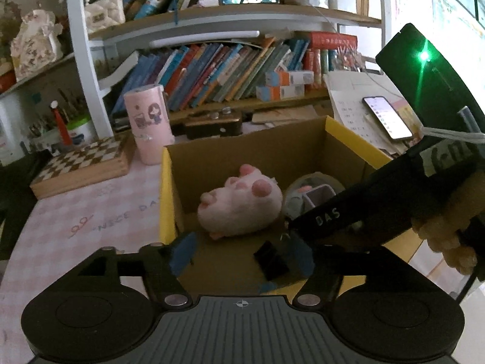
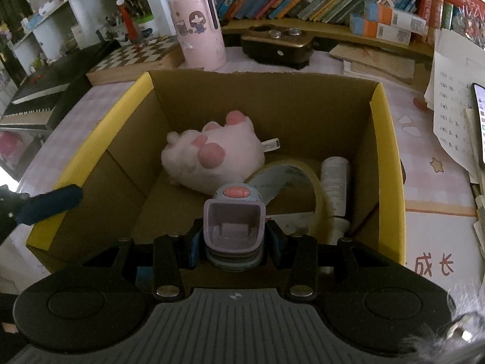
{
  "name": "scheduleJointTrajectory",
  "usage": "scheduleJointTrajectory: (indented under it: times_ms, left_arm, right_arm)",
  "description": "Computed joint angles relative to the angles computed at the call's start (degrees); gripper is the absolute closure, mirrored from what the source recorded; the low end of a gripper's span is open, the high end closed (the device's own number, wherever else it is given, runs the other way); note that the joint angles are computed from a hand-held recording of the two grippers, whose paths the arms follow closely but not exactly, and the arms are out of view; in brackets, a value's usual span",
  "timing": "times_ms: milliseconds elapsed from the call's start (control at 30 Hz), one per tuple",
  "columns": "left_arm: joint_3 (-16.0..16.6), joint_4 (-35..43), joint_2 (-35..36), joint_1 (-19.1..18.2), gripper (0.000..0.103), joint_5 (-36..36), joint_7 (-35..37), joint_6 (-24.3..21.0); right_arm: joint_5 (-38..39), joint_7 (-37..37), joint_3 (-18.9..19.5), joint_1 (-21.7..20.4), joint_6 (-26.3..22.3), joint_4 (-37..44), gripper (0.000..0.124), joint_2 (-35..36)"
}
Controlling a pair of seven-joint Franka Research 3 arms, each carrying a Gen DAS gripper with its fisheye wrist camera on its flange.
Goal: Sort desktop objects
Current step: 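Lower both held objects into the yellow box and open both tools, then withdraw both open tools up and away from the yellow box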
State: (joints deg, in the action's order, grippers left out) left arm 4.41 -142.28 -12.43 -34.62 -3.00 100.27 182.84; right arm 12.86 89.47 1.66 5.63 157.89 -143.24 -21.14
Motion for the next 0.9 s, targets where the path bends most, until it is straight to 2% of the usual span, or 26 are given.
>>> scheduleJointTrajectory:
  times_ms: [100, 200, 267, 333, 467, 733, 900]
  left_arm:
    - [-0.48, -1.49, -1.17, 0.86, 0.028, 0.53, -1.18, 1.39]
    - [2.11, -2.98, -2.66, -1.56, 0.026, 1.61, -2.20, 2.62]
    - [2.33, -3.95, -3.38, -1.43, 0.025, 3.22, -3.18, 3.89]
    - [0.64, -5.05, -4.25, 0.78, 0.018, 4.97, -4.50, 5.10]
    - [1.43, -6.98, -6.43, 1.40, 0.018, 7.86, -6.61, 6.86]
    - [2.97, -10.77, -12.71, 4.08, 0.014, 12.55, -12.04, 6.71]
    - [2.08, -13.66, -16.66, 8.20, 0.011, 16.14, -14.56, 6.28]
  right_arm:
    - [-0.21, -0.83, -0.08, 0.26, -0.23, 0.03, 0.084, -0.06]
    - [0.25, -1.22, -0.11, 0.64, 0.53, -0.34, 0.083, -0.29]
    - [1.12, -1.40, -0.24, 1.06, 1.33, -0.70, 0.082, -0.50]
    - [0.69, -0.44, 0.50, 0.60, 2.18, -1.19, 0.078, -0.82]
    - [-0.29, 1.50, 1.97, 0.00, 4.99, -2.85, 0.076, -2.38]
    - [-7.67, 13.82, 10.13, -6.33, 8.50, -7.46, 0.071, -9.80]
    - [-11.52, 22.39, 15.69, -10.53, 10.37, -11.38, 0.068, -16.70]
